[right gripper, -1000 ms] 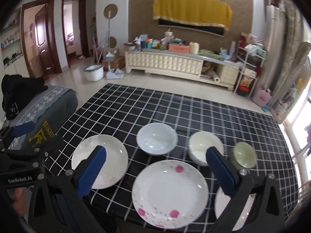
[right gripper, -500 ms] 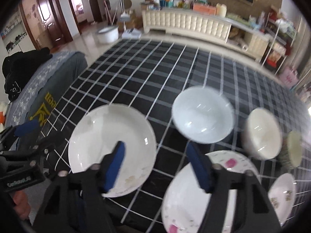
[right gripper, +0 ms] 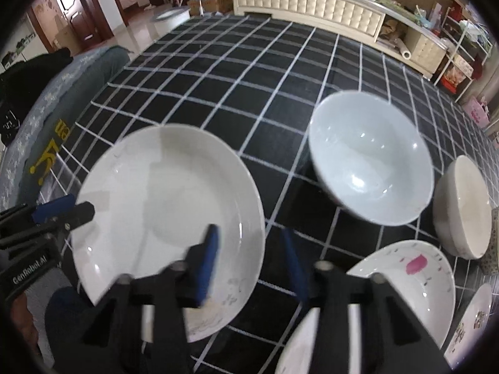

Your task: Organize plates and bowls

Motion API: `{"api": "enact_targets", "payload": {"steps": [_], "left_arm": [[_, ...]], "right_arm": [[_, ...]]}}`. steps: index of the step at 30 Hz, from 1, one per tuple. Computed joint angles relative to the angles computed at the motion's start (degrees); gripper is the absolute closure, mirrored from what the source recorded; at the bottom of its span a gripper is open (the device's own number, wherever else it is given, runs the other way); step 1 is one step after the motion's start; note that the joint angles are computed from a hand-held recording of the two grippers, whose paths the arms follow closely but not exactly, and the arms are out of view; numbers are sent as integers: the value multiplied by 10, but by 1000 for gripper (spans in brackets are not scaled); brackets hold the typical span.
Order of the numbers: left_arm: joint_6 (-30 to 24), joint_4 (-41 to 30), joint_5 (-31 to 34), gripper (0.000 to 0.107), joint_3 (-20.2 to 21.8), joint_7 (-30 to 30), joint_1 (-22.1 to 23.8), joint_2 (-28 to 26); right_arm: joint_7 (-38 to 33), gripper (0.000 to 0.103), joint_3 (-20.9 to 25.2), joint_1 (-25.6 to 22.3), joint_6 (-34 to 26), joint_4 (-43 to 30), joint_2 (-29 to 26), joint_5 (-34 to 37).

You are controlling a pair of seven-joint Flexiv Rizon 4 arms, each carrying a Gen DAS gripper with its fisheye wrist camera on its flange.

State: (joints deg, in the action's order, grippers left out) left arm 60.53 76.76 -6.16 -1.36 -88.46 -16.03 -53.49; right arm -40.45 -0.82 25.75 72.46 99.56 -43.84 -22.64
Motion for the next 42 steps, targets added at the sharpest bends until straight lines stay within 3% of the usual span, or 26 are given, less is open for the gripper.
{"api": "enact_targets", "payload": {"steps": [2,7,18,21,30,34,42], "left_arm": [[-9,-2,-1,89,-2,2,1,-2],[-20,-14,3,94,6,-7,-6,-10],[-57,-53,11,93,8,-11,-7,-27],[-66,-62,20,93,17,-18,-14,-28],[-48,-29,28,95,7,-9,-13,-4],[-62,-31,19,95,6,-15,-9,-9],[-30,-11,37,96,24,-37,-23,2]], "right_arm": [[-6,70,13,-10,1,-6,-7,10],[-2,77,8,-5,9,-5,-12,16],[20,79,-8,6,41,4,-15,21],[31,83,-15,9,57,14,-11,25],[58,85,-29,17,69,35,8,27],[48,86,-6,0,53,17,-1,30],[35,85,7,-7,46,19,1,36]]}}
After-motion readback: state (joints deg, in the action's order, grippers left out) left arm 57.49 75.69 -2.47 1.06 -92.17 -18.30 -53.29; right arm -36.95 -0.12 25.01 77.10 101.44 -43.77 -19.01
